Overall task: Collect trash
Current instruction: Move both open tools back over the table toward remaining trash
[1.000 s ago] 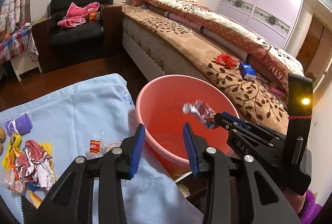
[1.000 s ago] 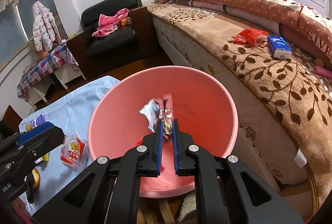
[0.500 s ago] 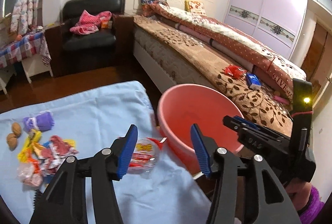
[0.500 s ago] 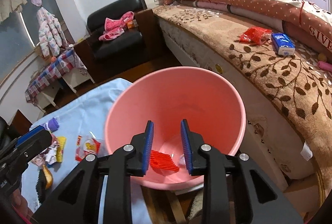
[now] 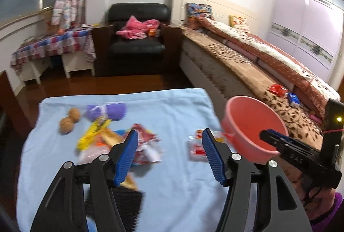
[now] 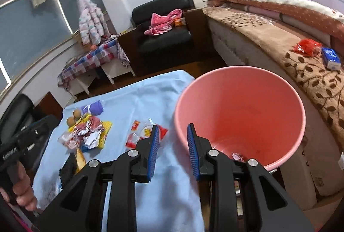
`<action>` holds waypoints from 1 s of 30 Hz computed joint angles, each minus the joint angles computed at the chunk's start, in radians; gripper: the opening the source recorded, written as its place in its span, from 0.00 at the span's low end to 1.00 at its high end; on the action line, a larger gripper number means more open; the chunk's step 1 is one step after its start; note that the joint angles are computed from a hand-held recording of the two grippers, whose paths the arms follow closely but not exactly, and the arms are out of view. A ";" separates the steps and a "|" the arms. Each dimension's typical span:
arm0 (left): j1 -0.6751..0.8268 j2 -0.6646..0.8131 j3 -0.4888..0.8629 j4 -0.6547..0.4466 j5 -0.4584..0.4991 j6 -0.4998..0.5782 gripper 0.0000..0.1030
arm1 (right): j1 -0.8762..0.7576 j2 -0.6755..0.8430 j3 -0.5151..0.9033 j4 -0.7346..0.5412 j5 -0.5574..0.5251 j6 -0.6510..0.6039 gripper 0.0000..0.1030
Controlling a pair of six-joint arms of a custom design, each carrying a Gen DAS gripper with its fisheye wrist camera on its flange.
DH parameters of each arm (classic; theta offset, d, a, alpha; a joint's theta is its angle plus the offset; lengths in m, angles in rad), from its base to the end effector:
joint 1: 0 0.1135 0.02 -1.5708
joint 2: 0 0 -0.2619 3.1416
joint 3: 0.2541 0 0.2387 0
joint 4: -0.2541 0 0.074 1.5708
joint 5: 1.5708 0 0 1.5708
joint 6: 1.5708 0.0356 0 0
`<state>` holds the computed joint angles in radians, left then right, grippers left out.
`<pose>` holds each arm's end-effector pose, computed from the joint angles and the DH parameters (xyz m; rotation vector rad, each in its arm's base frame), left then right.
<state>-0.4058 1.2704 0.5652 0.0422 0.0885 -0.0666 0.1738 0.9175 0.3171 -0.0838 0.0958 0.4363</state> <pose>0.2226 -0.0991 0.1922 0.4285 2.2135 -0.3544 0.1682 0.0261 0.1713 0.3468 2.2337 0.2189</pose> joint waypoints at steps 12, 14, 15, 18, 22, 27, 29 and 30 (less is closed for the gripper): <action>0.346 -0.126 -0.115 -0.091 0.172 0.141 0.59 | 0.177 0.105 0.023 0.049 0.016 0.059 0.27; 0.382 -0.128 -0.129 -0.105 0.194 0.171 0.59 | 0.205 0.125 0.023 0.069 0.013 0.059 0.27; 0.397 -0.127 -0.135 -0.114 0.203 0.186 0.59 | 0.217 0.128 0.023 0.072 0.016 0.060 0.28; 0.422 -0.105 -0.157 -0.116 0.214 0.220 0.59 | 0.256 0.152 0.029 0.088 0.017 0.068 0.42; 0.420 -0.058 -0.153 -0.075 0.208 0.192 0.59 | 0.284 0.198 0.039 0.119 0.002 0.085 0.45; 0.376 0.039 -0.097 0.005 0.161 0.129 0.59 | 0.318 0.229 0.044 0.160 0.009 0.103 0.45; 0.364 0.100 -0.065 0.027 0.152 0.110 0.59 | 0.328 0.244 0.054 0.171 0.012 0.101 0.45; 0.357 0.137 -0.045 0.036 0.148 0.100 0.59 | 0.330 0.254 0.061 0.179 0.005 0.099 0.45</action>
<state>-0.0484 1.4074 0.5204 0.0787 0.2370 0.0335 0.5040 1.1718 0.3777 0.0948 0.1009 0.5353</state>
